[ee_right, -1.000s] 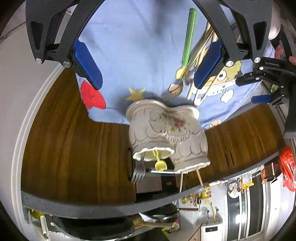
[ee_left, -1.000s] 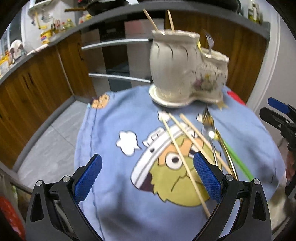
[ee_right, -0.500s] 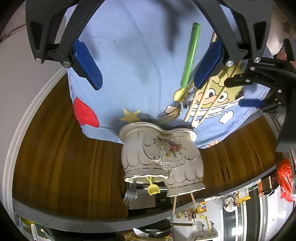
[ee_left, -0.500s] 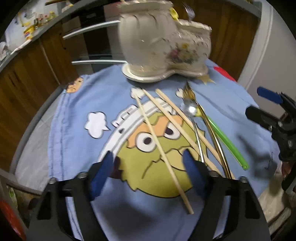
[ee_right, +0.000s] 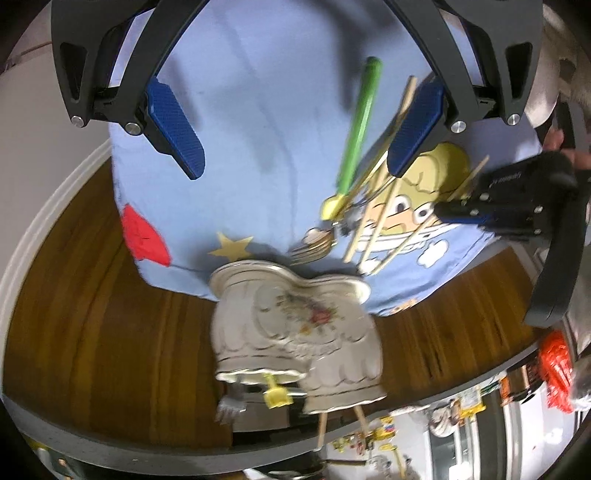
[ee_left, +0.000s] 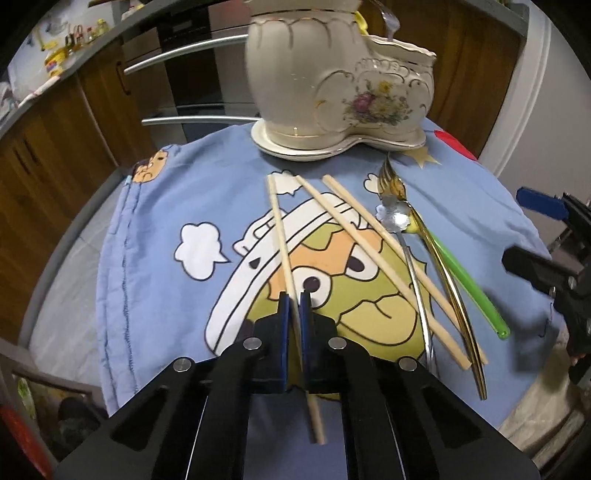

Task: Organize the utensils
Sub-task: 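Grasp a chopstick with the left tool while the right tool grasps the green-handled spoon, then lift the chopstick and green spoon and carry both toward the ceramic holder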

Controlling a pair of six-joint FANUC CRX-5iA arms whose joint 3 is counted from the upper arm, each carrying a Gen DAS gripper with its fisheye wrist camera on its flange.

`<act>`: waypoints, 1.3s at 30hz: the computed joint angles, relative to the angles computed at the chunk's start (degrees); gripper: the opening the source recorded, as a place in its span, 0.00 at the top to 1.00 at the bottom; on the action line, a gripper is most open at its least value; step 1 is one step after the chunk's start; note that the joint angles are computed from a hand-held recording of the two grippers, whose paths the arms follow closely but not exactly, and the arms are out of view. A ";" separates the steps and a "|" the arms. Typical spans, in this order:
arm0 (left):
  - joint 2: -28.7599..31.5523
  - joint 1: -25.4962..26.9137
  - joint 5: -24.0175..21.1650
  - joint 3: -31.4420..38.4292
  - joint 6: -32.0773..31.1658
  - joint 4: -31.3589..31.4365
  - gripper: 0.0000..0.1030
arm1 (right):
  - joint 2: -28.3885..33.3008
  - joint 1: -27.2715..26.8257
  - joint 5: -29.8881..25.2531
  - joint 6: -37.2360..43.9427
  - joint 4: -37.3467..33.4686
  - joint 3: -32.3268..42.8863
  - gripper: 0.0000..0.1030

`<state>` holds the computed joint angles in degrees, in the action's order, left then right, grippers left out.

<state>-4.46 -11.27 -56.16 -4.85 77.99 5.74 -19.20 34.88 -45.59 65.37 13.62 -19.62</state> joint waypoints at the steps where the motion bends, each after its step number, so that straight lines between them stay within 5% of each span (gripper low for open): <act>1: -0.10 0.17 -0.05 -0.10 -0.04 0.12 0.95 | 0.49 0.22 -1.13 1.57 -1.23 0.85 0.13; 6: -1.29 0.71 -0.42 -0.93 -1.04 0.13 0.95 | 3.22 1.68 -7.00 6.12 -3.35 3.94 0.41; 20: -3.07 2.53 0.28 -3.65 -5.19 4.51 0.95 | 8.52 1.18 -12.97 12.92 -8.55 10.03 0.89; 39: -3.70 2.41 -2.74 -3.84 -7.74 5.57 0.95 | 2.43 -2.98 -15.60 13.93 -9.15 6.93 0.91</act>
<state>-8.16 -8.86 -58.90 -8.69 70.25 11.32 -16.77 31.91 -61.18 79.30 4.47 -12.68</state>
